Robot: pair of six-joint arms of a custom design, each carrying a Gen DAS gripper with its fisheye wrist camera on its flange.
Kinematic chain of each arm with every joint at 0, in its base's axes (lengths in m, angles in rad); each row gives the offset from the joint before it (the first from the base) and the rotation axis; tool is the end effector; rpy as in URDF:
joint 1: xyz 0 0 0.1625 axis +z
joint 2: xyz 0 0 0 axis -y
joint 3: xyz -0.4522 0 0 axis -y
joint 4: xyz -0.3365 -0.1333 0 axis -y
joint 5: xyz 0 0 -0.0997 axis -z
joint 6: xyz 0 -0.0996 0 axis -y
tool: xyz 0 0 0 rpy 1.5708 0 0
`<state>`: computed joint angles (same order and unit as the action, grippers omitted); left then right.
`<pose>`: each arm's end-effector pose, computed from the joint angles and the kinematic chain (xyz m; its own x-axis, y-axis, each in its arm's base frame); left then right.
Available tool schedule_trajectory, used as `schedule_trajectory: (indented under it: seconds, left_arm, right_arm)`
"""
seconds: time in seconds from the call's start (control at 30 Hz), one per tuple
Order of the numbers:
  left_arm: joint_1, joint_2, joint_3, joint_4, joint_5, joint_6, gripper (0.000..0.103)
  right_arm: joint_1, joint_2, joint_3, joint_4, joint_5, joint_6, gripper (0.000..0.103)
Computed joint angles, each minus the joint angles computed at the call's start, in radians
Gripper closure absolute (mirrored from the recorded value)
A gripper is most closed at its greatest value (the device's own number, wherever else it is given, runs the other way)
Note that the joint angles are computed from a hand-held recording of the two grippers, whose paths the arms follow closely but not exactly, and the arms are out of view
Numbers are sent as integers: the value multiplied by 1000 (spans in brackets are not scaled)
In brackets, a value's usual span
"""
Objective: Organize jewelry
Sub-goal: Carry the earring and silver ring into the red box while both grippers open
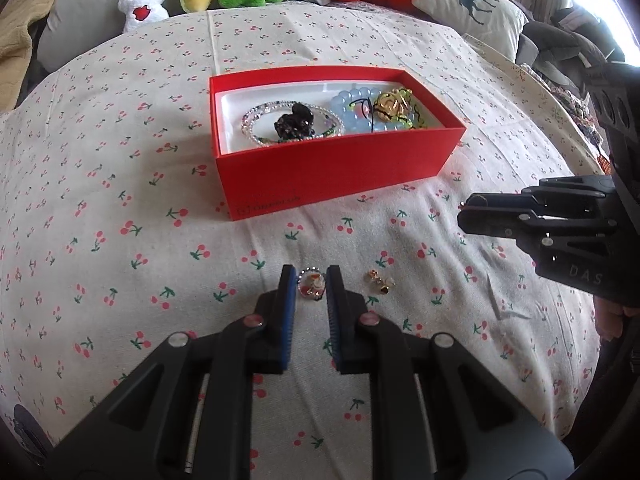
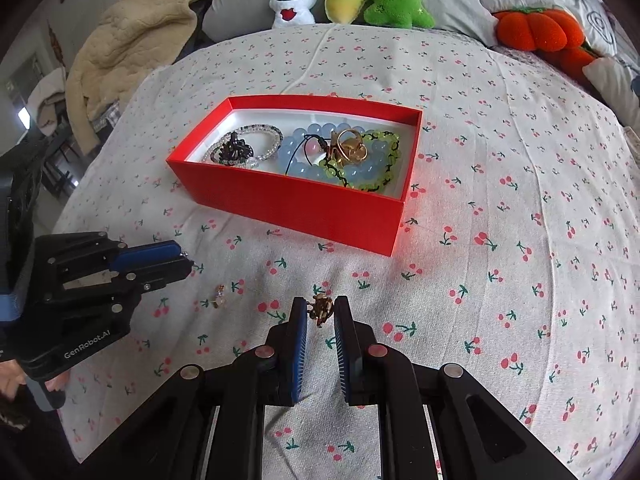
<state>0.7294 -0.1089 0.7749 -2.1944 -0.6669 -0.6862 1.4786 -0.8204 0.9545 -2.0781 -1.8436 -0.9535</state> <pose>-0.4638 -0.6983 -0.0620 -0.7717 -0.0479 -0.6342 0.3309 0.8214 -0.4646 0.0352 -0.7762 0.3953 -0.6197 -0.6481 0.4425 -0.7250 0.6888 -0.0065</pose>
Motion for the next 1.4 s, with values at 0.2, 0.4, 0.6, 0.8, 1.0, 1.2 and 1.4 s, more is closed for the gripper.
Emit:
schedule_trajectory:
  seconds: [0.2, 0.4, 0.6, 0.8, 1.0, 1.2, 1.4]
  left_arm:
    - [-16, -43, 75, -83, 4, -4, 86]
    - [-29, -77, 142, -96, 15, -27, 86]
    - [-30, -78, 134, -68, 34, -48, 86]
    - [-19, -72, 93, -81, 43, -46, 86]
    - [-7, -52, 9, -86, 52, 19, 86]
    - [21, -13, -101, -96, 26, 10, 86]
    - [48, 58, -247, -85, 11, 22, 86]
  right_arm:
    - [10, -9, -8, 17, 23, 20, 89]
    - [14, -26, 15, 34, 26, 35, 89]
    - [23, -30, 24, 26, 15, 43, 89]
    - [34, -12, -48, 63, 50, 67, 89]
    - [46, 33, -154, 106, 75, 114, 89]
    - [55, 92, -263, 156, 86, 173, 89]
    - [53, 160, -384, 212, 89, 217, 89]
